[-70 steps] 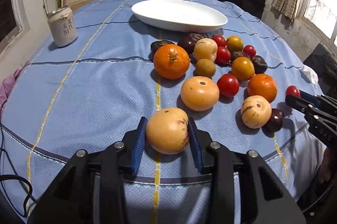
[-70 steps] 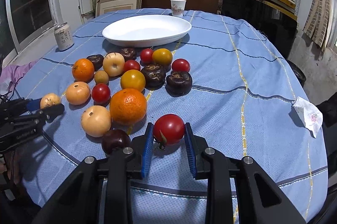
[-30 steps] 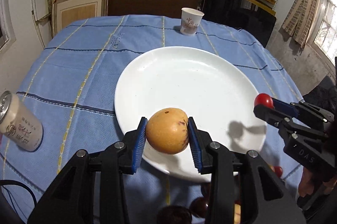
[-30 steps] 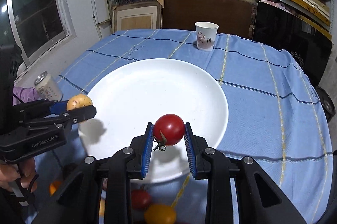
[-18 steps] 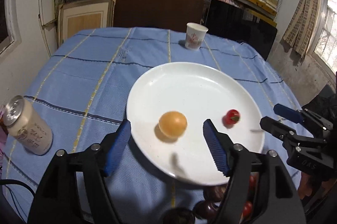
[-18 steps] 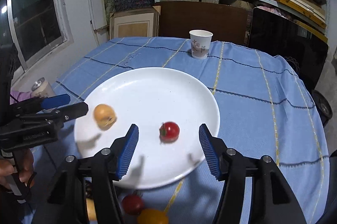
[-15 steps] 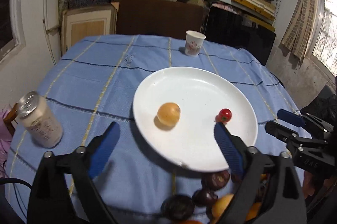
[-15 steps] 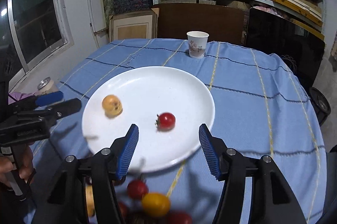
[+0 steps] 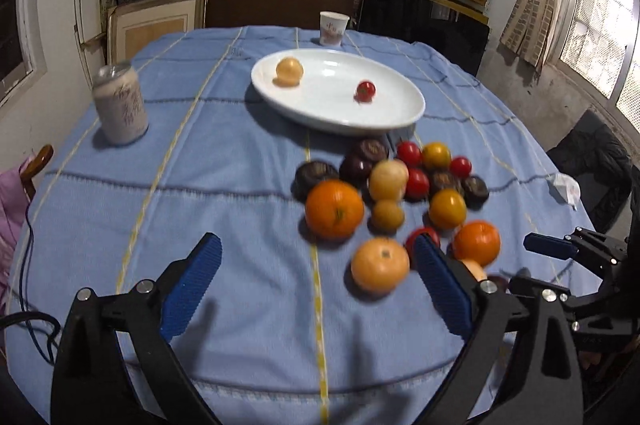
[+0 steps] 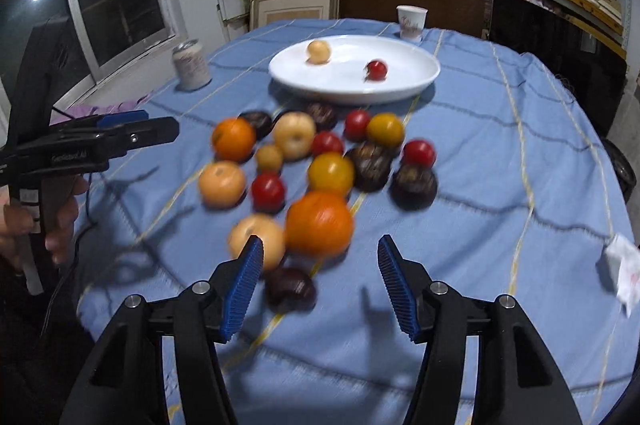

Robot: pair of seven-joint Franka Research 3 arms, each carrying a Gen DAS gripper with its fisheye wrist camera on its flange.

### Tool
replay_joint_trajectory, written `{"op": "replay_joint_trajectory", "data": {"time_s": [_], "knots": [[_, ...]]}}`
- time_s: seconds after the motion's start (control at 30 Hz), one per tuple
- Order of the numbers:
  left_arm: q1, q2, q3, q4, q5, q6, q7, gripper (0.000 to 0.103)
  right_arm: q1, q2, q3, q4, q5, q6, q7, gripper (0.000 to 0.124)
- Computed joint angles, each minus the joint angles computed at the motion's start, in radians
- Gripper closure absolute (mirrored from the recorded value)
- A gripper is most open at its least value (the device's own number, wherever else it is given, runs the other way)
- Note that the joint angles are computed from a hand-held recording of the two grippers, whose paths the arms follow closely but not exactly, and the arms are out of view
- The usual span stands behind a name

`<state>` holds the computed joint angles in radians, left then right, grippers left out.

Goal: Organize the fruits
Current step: 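Release the red tomato onto the plate with the right tool, then grasp the pale orange apple with the left tool while the right tool grasps a dark plum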

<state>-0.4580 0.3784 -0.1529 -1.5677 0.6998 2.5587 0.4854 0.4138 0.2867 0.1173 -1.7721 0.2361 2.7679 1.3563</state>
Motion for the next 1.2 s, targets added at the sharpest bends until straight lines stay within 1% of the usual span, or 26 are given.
{"op": "replay_joint_trajectory", "data": {"time_s": [0.07, 0.17, 0.23, 0.3, 0.37, 0.43, 0.47, 0.5, 0.67, 0.8, 0.87, 0.97, 1.13, 1.17, 1.2], "knots": [[-0.005, -0.008, -0.006, -0.026, -0.004, -0.011, -0.002, 0.009, 0.019, -0.015, -0.009, -0.036, -0.029, 0.021, 0.021, 0.064], [-0.014, -0.003, -0.013, -0.028, -0.004, -0.045, 0.012, 0.009, 0.038, -0.011, -0.016, -0.045, -0.068, 0.031, 0.046, 0.065], [-0.017, -0.001, -0.015, -0.025, -0.003, -0.057, 0.020, 0.009, 0.051, -0.003, -0.024, -0.048, -0.099, 0.051, 0.062, 0.068], [-0.018, -0.002, -0.018, -0.027, -0.009, -0.060, 0.019, 0.009, 0.071, 0.017, -0.044, -0.029, -0.142, 0.043, 0.103, 0.073], [-0.019, -0.004, -0.018, -0.028, -0.009, -0.062, 0.014, 0.009, 0.072, 0.033, -0.047, -0.017, -0.152, 0.040, 0.124, 0.075], [-0.021, 0.001, -0.018, -0.019, -0.009, -0.071, 0.016, 0.009, 0.060, 0.048, -0.034, -0.002, -0.137, 0.036, 0.118, 0.082], [-0.022, 0.004, -0.017, -0.014, -0.008, -0.076, 0.016, 0.009, 0.059, 0.050, -0.033, -0.004, -0.138, 0.046, 0.117, 0.085], [-0.024, 0.010, -0.016, -0.006, -0.006, -0.081, 0.018, 0.009, 0.066, 0.051, -0.042, -0.009, -0.151, 0.065, 0.126, 0.090], [-0.040, 0.052, -0.007, 0.053, 0.006, -0.110, 0.029, 0.009, 0.012, 0.040, 0.021, -0.036, -0.048, 0.114, 0.025, 0.091], [-0.057, 0.105, 0.002, 0.129, 0.007, -0.153, 0.050, 0.009, -0.070, 0.022, 0.121, -0.074, 0.132, 0.191, -0.143, 0.091], [-0.062, 0.137, 0.001, 0.174, -0.010, -0.173, 0.077, 0.009, -0.101, 0.019, 0.159, -0.077, 0.223, 0.202, -0.217, 0.090], [-0.078, 0.180, 0.008, 0.239, -0.022, -0.203, 0.119, 0.009, -0.111, 0.019, 0.173, -0.074, 0.309, 0.209, -0.281, 0.090], [-0.092, 0.230, 0.024, 0.317, -0.054, -0.238, 0.143, 0.010, -0.100, 0.014, 0.171, -0.078, 0.382, 0.227, -0.359, 0.090], [-0.089, 0.245, 0.019, 0.340, -0.071, -0.252, 0.164, 0.018, -0.098, 0.013, 0.172, -0.079, 0.394, 0.235, -0.374, 0.090], [-0.087, 0.256, 0.015, 0.353, -0.087, -0.260, 0.183, 0.032, -0.102, 0.010, 0.178, -0.083, 0.412, 0.238, -0.391, 0.090]]}}
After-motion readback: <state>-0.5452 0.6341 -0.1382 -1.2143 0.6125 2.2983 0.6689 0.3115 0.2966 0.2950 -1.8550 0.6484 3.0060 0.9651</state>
